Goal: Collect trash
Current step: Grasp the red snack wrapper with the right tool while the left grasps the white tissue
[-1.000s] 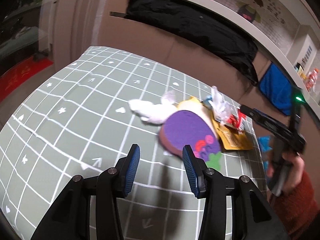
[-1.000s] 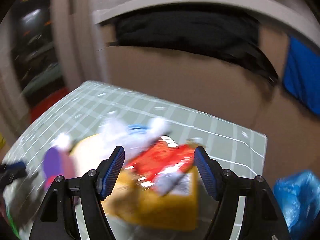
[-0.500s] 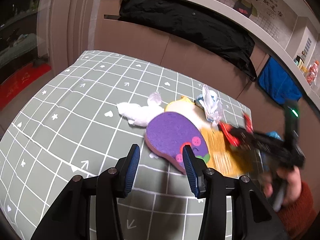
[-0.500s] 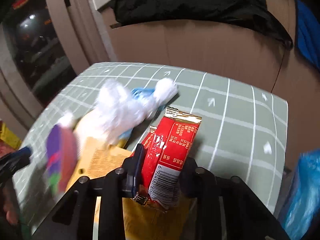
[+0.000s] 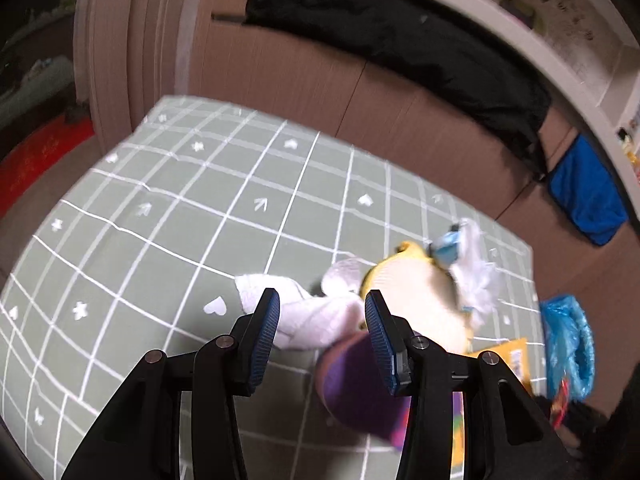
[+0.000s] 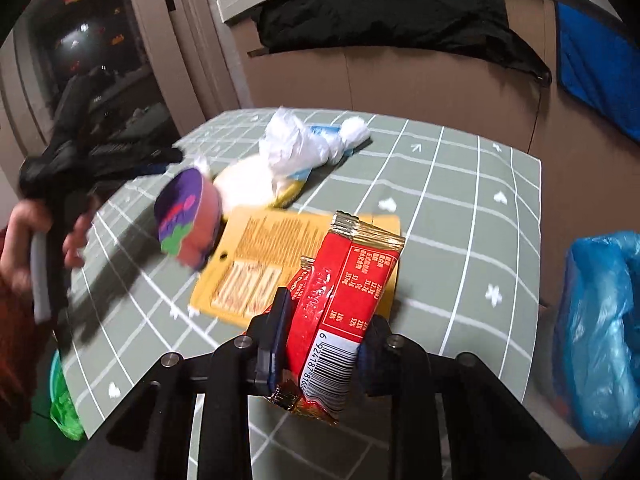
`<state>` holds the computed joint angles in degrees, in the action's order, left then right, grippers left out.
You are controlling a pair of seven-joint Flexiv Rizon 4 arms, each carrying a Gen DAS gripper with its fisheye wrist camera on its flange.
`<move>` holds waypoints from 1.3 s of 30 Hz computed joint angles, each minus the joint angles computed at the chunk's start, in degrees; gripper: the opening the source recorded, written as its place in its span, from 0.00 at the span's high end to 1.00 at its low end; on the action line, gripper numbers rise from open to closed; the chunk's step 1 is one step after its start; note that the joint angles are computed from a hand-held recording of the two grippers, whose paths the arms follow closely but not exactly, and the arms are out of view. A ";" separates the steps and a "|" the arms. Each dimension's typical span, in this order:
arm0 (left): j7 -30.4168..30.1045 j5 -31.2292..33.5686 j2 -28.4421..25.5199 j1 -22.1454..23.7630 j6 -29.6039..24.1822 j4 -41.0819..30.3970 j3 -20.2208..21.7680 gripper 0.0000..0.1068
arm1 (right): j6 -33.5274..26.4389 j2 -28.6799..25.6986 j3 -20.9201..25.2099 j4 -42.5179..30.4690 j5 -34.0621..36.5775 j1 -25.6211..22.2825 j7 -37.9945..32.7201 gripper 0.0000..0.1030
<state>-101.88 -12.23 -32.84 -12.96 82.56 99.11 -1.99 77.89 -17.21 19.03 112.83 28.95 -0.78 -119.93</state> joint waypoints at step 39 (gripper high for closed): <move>-13.32 11.11 11.97 -23.94 15.74 14.93 22.71 0.85 | 0.28 4.55 -2.02 4.60 2.57 3.95 -0.16 0.65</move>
